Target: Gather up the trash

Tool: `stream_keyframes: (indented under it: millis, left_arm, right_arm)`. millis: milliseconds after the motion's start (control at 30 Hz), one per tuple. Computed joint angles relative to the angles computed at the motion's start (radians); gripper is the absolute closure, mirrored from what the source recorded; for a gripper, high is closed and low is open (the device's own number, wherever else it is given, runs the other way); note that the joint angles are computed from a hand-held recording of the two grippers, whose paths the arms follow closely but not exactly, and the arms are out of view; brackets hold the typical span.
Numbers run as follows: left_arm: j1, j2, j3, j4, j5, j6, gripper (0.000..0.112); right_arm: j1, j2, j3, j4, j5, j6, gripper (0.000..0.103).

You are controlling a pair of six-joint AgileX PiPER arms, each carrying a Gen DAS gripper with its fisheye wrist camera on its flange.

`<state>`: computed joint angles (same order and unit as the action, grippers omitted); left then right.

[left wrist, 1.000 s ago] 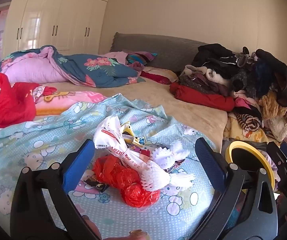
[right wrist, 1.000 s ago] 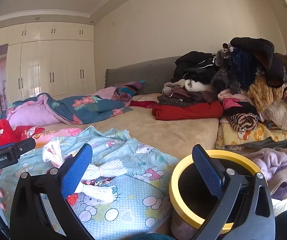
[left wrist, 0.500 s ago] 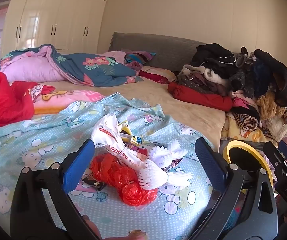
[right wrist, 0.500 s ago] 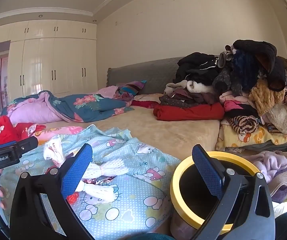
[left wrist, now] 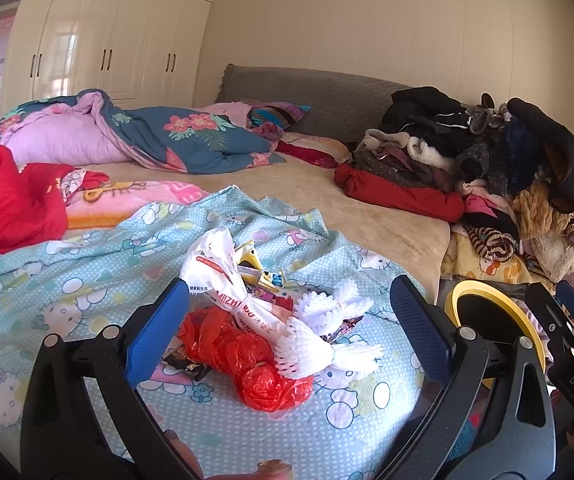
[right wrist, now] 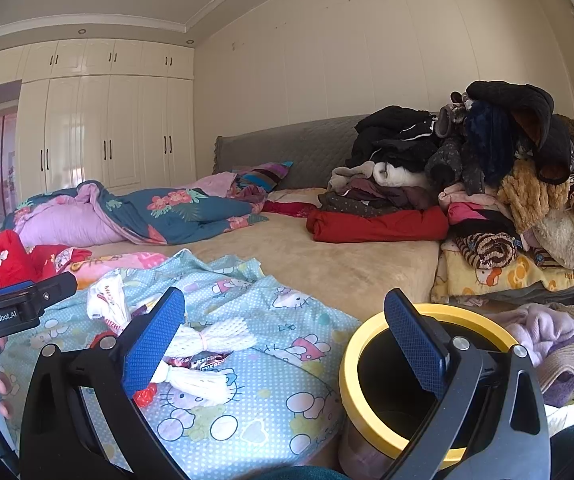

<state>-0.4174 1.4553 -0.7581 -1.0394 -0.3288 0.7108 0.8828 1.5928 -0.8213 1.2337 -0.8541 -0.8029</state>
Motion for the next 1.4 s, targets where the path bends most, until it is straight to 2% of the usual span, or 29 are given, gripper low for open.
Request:
stream_keyframes:
  millis: [633,700,1100,1233,1400]
  left_arm:
    - [0.003,0.0,0.001,0.01,0.003,-0.008,0.02]
    - [-0.015,-0.002,0.001,-0.029,-0.01,0.022,0.02]
    - [-0.02,-0.004,0.002,-0.043,-0.014,0.032,0.02]
    - [0.013,-0.008,0.005,0.0,0.003,-0.014,0.02]
    - [0.054,-0.005,0.002,0.002,0.008,-0.03,0.02]
  right_arm:
    - [0.0,0.004,0.008,-0.013,-0.002,0.012,0.006]
    - [-0.001,0.006,0.011,-0.017,-0.002,0.019,0.006]
    - [-0.001,0.022,0.014,-0.03,0.003,0.035,0.006]
    - [-0.015,0.039,-0.001,-0.054,0.037,0.018,0.006]
    - [-0.053,0.064,-0.059,-0.083,0.157,-0.029,0.006]
